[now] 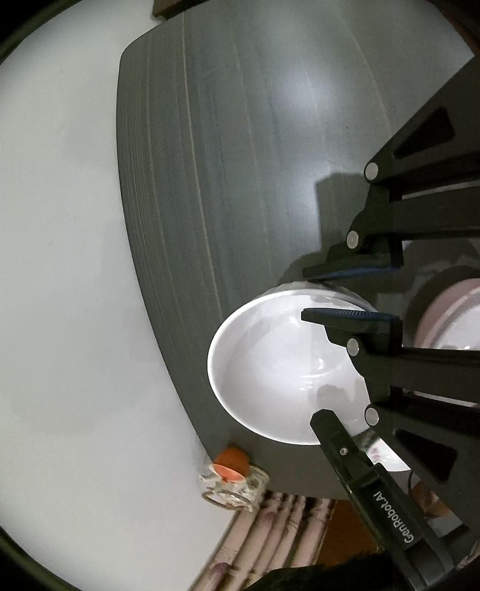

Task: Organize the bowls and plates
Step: 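Carry the 'Rabbit' bowl with both tools and lower it into the stacked bowls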

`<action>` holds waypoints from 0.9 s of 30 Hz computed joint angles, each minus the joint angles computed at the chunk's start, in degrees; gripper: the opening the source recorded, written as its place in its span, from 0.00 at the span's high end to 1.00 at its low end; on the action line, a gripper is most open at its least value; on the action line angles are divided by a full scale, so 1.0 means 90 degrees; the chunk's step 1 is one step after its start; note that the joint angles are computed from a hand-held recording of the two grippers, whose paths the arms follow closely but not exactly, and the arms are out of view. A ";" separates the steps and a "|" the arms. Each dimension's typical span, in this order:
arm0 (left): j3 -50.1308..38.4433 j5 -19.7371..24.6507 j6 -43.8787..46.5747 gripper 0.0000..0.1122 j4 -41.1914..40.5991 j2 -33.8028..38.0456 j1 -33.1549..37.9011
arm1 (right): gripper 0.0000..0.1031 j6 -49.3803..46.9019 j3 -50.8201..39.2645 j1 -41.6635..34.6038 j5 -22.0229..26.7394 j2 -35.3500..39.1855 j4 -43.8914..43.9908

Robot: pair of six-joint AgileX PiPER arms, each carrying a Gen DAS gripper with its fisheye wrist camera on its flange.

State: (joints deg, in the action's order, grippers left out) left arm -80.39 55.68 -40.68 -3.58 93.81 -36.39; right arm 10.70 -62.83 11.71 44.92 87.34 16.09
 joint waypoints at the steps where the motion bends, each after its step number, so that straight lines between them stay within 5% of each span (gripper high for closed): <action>1: 0.0194 -0.0039 -0.0079 0.91 0.0073 -0.0162 -0.0054 | 0.85 0.0061 0.0102 0.0076 0.0009 -0.0120 -0.0028; 16: 0.2346 -0.0201 -0.1225 0.91 0.0452 -0.2226 -0.0706 | 0.85 0.1775 0.1517 0.1598 -0.0110 -0.1781 -0.0918; 27: 0.3060 -0.0261 -0.1664 0.91 0.0447 -0.2665 -0.1045 | 0.84 0.2660 0.2169 0.2364 -0.0122 -0.2302 -0.1171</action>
